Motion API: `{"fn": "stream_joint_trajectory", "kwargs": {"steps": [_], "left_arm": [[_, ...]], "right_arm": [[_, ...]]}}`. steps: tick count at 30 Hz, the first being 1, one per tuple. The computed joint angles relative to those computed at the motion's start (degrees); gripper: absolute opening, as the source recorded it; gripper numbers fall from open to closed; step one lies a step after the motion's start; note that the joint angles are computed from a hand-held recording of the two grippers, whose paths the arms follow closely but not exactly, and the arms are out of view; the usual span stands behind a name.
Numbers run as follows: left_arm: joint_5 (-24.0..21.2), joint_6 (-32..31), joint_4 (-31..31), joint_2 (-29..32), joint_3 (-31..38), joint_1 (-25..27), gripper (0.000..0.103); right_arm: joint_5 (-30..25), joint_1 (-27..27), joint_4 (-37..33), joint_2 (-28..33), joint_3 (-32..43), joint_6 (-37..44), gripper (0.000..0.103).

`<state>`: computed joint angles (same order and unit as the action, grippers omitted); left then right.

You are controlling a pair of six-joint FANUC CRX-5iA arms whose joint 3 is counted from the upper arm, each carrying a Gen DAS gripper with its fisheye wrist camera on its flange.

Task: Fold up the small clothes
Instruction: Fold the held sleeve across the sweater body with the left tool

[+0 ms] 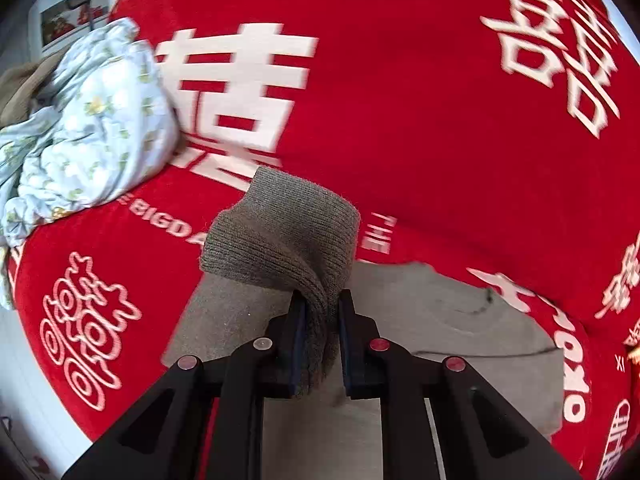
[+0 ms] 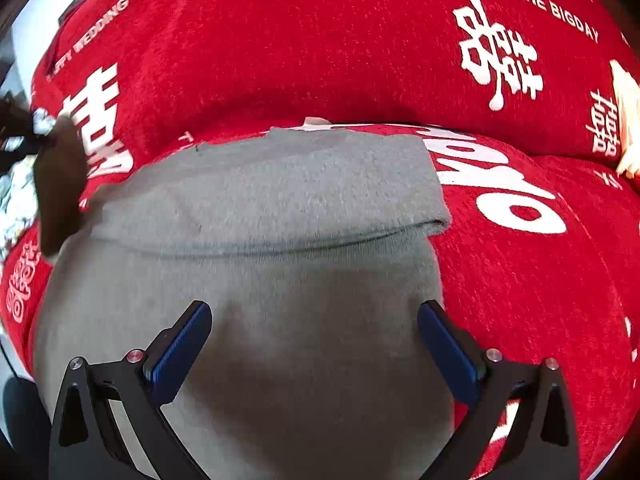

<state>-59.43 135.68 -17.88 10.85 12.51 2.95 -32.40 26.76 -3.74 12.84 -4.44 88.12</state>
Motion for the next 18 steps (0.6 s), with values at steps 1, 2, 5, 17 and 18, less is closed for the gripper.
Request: {"fn": "stream_joint_trajectory", "kwargs": {"steps": [1, 2, 5, 17, 18], "left_arm": [[-0.3, 0.2, 0.3, 0.9, 1.0, -0.7, 0.016], [-0.5, 0.3, 0.9, 1.8, 2.0, -1.3, 0.016], [-1.9, 0.7, 1.5, 4.6, 5.7, -3.5, 0.016], [-6.8, -1.1, 0.1, 14.1, 19.7, -11.5, 0.016], [-7.2, -1.4, -0.1, 14.8, 20.7, -12.0, 0.016]], "right_arm": [[0.3, 0.0, 0.2, -0.4, -0.6, 0.3, 0.103], [0.7, -0.1, 0.4, -0.9, -1.2, 0.4, 0.103], [1.3, -0.5, 0.3, -1.8, -2.3, 1.2, 0.103], [0.8, -4.4, -5.6, -2.3, -1.5, 4.7, 0.103], [0.8, -4.8, -6.2, -2.3, -1.3, 5.1, 0.103]]}}
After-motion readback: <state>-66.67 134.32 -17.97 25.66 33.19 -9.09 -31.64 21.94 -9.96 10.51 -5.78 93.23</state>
